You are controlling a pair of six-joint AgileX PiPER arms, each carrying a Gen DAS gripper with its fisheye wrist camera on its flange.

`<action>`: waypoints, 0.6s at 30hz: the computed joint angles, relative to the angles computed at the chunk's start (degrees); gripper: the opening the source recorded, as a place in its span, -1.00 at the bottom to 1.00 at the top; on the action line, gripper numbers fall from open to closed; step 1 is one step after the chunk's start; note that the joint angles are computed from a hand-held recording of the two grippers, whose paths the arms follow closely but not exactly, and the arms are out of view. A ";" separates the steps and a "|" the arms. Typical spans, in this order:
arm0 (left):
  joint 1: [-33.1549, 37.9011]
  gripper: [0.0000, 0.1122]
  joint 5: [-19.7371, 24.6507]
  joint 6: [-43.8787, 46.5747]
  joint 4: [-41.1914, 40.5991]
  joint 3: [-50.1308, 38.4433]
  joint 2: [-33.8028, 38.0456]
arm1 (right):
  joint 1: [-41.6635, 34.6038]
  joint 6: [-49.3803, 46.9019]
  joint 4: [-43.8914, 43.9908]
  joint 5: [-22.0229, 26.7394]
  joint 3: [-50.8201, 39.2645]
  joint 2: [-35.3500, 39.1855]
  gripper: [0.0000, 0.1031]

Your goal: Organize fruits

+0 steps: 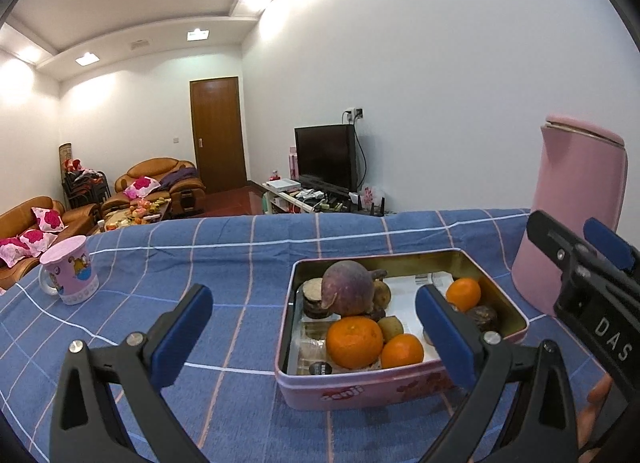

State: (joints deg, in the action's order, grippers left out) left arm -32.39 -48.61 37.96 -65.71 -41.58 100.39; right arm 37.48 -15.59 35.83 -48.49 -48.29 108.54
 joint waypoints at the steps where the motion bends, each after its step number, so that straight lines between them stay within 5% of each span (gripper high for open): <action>1: 0.07 0.84 0.10 -0.03 0.03 -0.03 -0.01 | 0.19 -0.21 0.34 -0.11 0.06 -0.08 0.54; 18: 0.45 0.84 0.49 -0.05 -0.50 -0.13 0.24 | 0.61 -1.03 1.02 0.06 -0.13 -0.11 0.54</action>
